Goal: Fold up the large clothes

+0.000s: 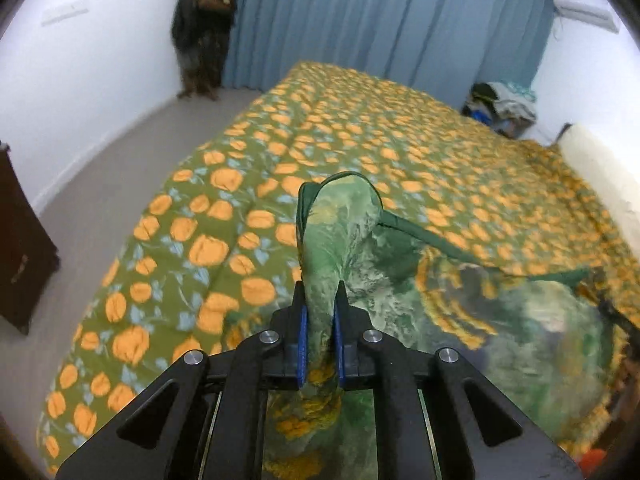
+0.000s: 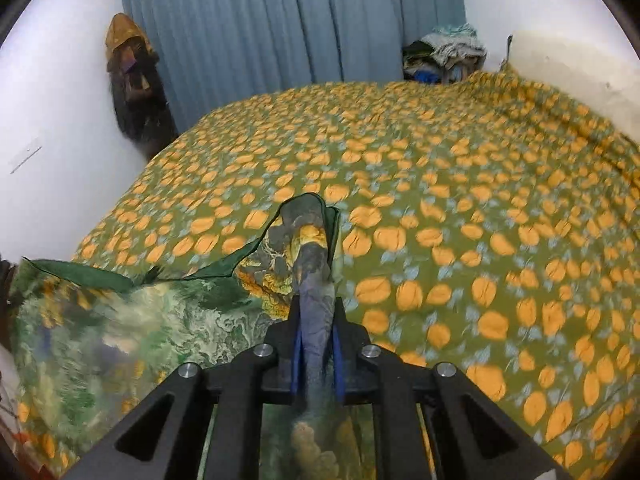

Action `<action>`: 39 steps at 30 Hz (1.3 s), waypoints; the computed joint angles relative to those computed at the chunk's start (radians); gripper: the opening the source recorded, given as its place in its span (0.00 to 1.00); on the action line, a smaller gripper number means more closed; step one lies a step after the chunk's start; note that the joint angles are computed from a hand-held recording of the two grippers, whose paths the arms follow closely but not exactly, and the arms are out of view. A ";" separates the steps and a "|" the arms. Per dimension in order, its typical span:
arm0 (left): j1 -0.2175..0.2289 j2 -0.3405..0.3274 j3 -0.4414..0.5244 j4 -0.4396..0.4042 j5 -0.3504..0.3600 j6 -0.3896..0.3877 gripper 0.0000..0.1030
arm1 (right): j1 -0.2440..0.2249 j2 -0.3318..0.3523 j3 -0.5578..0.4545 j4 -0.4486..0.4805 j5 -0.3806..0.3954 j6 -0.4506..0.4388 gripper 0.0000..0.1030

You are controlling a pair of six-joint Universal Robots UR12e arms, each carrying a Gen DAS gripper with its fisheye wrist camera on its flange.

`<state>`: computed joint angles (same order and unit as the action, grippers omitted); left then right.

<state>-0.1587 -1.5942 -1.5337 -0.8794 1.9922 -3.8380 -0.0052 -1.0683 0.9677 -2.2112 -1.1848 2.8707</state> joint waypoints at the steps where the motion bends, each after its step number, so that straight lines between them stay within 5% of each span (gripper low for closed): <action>1: -0.001 -0.017 0.003 -0.016 0.022 0.007 0.09 | 0.010 0.013 -0.004 0.005 -0.038 -0.003 0.12; 6: 0.015 -0.048 -0.057 -0.055 -0.007 -0.038 0.15 | 0.029 0.038 0.035 0.043 -0.141 -0.031 0.12; 12: 0.014 -0.038 -0.124 0.041 -0.005 -0.069 0.20 | 0.008 0.032 0.102 -0.036 -0.070 0.003 0.14; 21: 0.019 -0.034 -0.137 0.075 -0.017 -0.074 0.27 | -0.002 0.034 0.123 -0.076 -0.021 0.037 0.17; 25: 0.037 0.009 -0.130 0.019 -0.067 -0.148 0.77 | -0.019 0.030 0.094 -0.019 0.017 0.062 0.23; 28: 0.016 0.044 -0.123 0.014 -0.022 -0.161 0.78 | -0.038 -0.001 0.114 -0.075 0.023 0.108 0.47; 29: 0.007 0.047 -0.115 0.012 -0.016 -0.144 0.78 | -0.044 -0.014 0.126 -0.099 0.031 0.108 0.48; 34: -0.071 0.013 -0.058 0.062 -0.007 0.035 0.85 | -0.064 -0.091 0.192 -0.119 0.107 0.009 0.48; 39: -0.098 -0.034 -0.032 0.017 -0.067 0.076 0.88 | -0.072 -0.163 0.272 0.131 0.246 -0.209 0.48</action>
